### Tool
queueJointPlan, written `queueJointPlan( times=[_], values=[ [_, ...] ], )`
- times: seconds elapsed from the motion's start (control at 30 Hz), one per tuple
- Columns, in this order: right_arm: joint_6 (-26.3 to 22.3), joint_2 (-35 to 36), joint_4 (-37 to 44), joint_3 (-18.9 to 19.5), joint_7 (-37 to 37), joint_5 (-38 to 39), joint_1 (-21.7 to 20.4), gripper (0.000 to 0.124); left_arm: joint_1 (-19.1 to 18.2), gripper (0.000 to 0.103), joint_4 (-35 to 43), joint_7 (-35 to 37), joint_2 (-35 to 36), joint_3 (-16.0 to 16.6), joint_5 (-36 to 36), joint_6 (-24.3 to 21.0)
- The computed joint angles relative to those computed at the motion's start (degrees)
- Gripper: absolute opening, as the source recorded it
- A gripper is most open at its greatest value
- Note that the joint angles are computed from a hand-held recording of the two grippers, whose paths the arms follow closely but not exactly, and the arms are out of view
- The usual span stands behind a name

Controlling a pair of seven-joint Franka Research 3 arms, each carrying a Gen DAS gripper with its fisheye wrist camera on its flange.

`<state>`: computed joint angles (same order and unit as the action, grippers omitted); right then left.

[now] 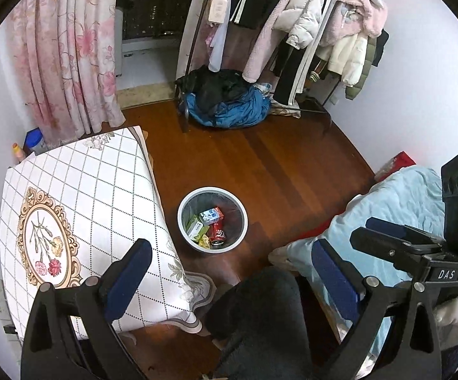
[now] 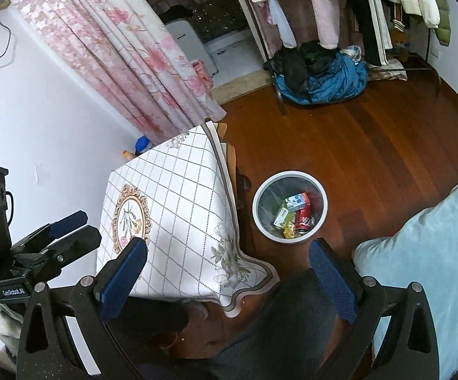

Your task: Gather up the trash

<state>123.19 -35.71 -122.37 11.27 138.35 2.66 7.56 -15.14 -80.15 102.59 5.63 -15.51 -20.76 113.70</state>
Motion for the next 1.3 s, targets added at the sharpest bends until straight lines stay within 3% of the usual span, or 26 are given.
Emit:
queueJointPlan(
  times=[0.57, 1.3],
  values=[
    [-3.13, 1.67, 3.53, -0.14, -2.01, -0.85, 0.3, 0.103, 0.28, 0.103, -0.61, -0.02, -1.08, 0.31, -0.96, 0.4],
    [-2.81, 2.04, 3.49, -0.92, -3.55, 0.89, 1.07, 0.103, 0.03, 0.103, 0.81, -0.78, -0.4, 0.1, -1.97, -2.4]
  ],
)
